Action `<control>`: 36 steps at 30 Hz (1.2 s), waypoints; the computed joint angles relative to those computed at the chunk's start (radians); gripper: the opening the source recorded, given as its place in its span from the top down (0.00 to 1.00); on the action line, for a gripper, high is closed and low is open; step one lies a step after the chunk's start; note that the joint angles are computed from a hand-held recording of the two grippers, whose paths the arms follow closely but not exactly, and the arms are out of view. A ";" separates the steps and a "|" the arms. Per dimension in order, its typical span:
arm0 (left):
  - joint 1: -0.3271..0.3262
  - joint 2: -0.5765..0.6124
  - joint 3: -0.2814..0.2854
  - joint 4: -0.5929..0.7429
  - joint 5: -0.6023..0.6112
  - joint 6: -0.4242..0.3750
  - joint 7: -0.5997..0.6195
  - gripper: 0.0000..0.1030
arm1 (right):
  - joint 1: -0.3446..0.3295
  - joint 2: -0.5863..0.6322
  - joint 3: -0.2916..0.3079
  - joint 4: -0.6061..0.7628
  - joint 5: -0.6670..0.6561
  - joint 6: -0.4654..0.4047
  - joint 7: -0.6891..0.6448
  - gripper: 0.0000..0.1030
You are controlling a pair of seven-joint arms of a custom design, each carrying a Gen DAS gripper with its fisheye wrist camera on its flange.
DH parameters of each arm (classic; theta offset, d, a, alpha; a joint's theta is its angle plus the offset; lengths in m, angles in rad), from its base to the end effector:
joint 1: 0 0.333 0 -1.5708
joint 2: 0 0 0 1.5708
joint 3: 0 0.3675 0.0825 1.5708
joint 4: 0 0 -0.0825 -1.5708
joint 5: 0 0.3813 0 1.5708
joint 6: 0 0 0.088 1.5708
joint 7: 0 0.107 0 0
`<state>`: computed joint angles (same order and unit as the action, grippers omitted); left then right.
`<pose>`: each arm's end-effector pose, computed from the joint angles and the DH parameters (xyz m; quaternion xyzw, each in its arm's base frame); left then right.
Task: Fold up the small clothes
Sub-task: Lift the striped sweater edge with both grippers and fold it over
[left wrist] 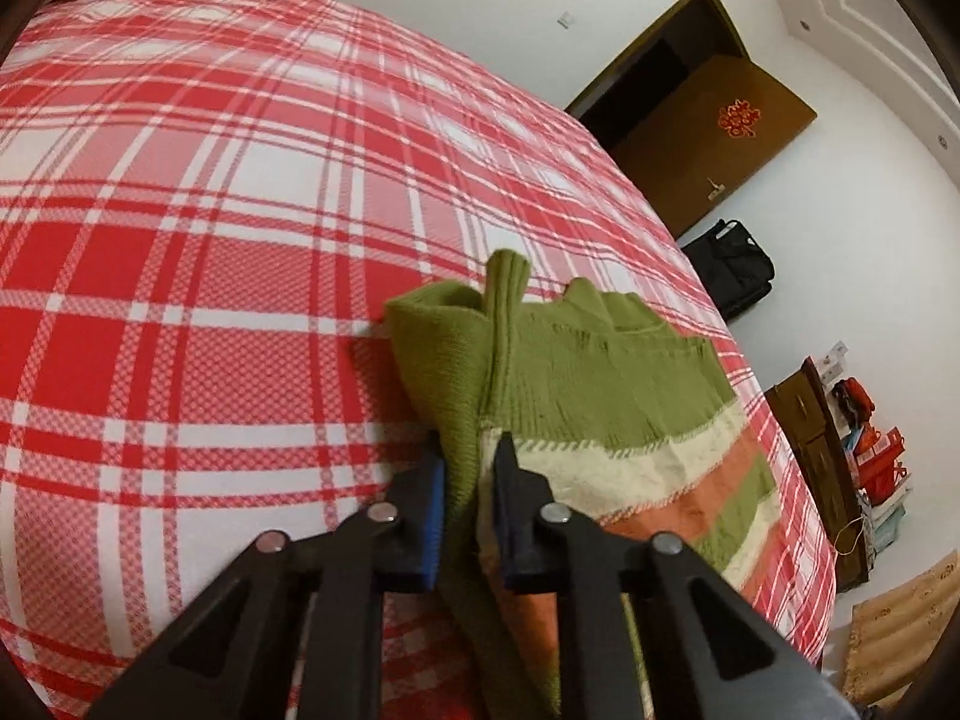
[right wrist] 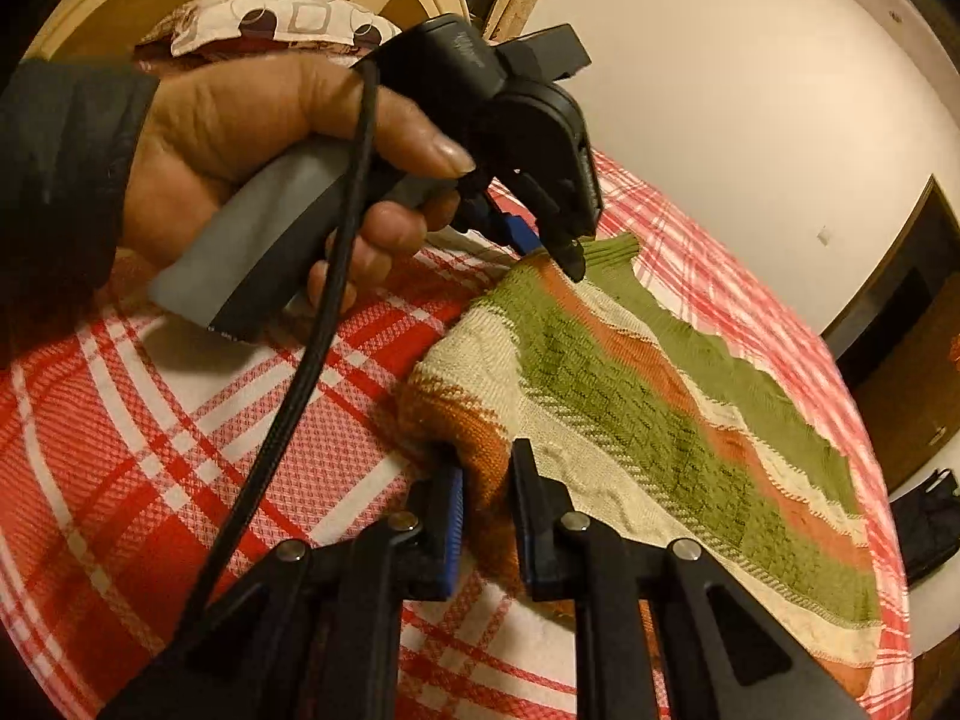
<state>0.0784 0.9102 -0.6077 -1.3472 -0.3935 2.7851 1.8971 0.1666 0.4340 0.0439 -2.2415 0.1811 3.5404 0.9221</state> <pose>0.7822 -0.2419 0.3352 0.5867 -0.6912 0.4186 0.0538 0.6027 0.1038 0.3247 -0.8138 0.4049 -0.3460 0.2325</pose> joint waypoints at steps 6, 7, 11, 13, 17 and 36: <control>0.040 0.015 -0.063 -0.005 -0.038 0.022 0.043 0.87 | -0.146 -0.030 0.095 0.002 -0.129 -0.025 0.067 0.88; 0.039 0.022 -0.067 0.008 -0.043 0.020 0.044 0.87 | -0.197 -0.033 0.134 0.008 -0.168 -0.038 0.100 0.88; 0.065 0.022 -0.117 -0.006 -0.072 0.058 0.080 0.88 | -0.335 -0.025 0.236 0.037 -0.284 -0.061 0.202 0.88; 0.077 0.026 -0.143 -0.009 -0.086 0.075 0.094 0.88 | -0.385 -0.020 0.273 0.044 -0.330 -0.068 0.243 0.88; 0.097 0.044 -0.200 -0.011 -0.106 0.116 0.121 0.88 | -0.436 -0.020 0.302 0.045 -0.389 -0.053 0.304 0.88; -0.036 0.079 -0.231 0.170 -0.046 0.095 0.112 0.88 | -0.745 -0.047 0.413 0.050 -0.799 0.017 0.769 0.89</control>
